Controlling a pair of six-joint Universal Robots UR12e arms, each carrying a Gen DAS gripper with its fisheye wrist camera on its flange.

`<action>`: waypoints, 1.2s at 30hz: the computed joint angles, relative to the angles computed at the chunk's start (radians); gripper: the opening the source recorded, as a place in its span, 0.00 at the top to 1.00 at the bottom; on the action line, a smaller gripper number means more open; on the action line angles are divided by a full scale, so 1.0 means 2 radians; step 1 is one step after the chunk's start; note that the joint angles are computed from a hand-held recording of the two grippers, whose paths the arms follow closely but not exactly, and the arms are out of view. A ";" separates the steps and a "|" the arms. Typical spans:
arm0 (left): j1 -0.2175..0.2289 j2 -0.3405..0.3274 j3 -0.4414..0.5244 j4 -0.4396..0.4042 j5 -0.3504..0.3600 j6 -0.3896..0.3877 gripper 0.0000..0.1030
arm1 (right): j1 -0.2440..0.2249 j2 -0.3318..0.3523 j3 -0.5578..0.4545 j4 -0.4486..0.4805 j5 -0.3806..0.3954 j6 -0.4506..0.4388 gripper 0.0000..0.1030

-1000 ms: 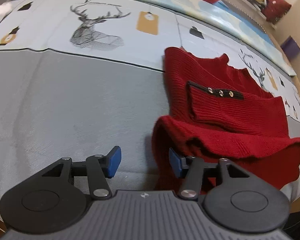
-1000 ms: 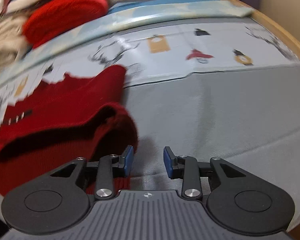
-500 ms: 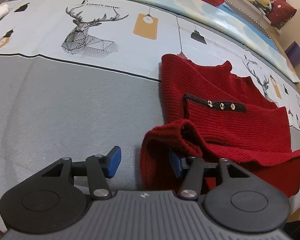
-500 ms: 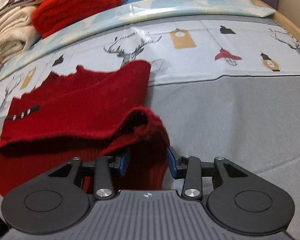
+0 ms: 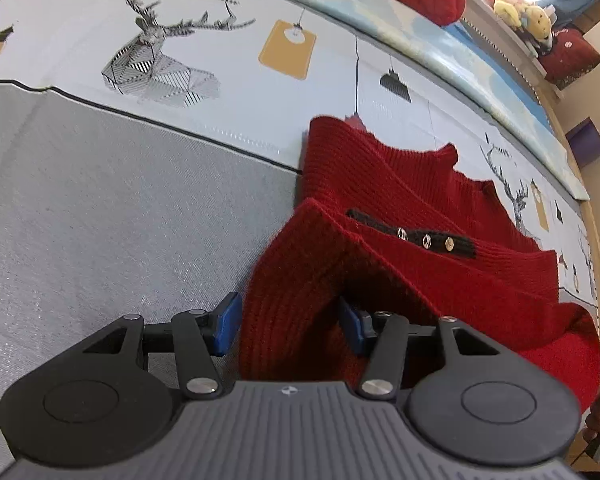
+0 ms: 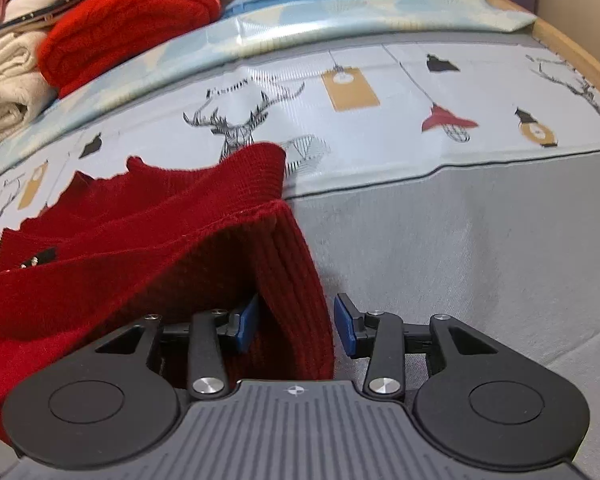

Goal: Fold small clothes
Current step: 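Lay the hem down over the body and open both grippers, then grasp the folded edge with both grippers and lift it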

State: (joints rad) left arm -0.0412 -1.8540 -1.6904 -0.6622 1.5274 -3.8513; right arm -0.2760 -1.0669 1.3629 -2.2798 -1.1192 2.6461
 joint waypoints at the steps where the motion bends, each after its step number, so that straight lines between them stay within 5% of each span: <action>1: 0.000 -0.001 0.001 -0.003 0.000 0.001 0.43 | 0.001 0.001 -0.001 0.003 -0.002 0.001 0.57; 22: 0.009 -0.019 0.013 -0.007 -0.016 -0.031 0.43 | 0.004 0.023 -0.031 0.043 0.006 0.044 0.60; 24: 0.009 -0.019 0.014 -0.006 -0.018 -0.026 0.48 | 0.003 0.023 -0.033 0.051 0.014 0.041 0.76; 26: 0.008 -0.018 0.014 -0.002 -0.016 -0.014 0.74 | 0.004 0.022 -0.031 0.046 0.014 0.034 0.86; 28: 0.004 -0.019 0.019 -0.009 -0.009 0.008 0.85 | 0.005 0.019 -0.027 0.037 0.014 0.028 0.87; 31: -0.004 -0.018 0.028 -0.021 0.023 0.047 0.87 | 0.002 0.013 -0.019 0.007 0.026 0.043 0.88; 36: -0.010 -0.006 0.016 0.038 0.064 0.048 0.88 | -0.009 0.006 -0.003 -0.081 0.071 0.112 0.88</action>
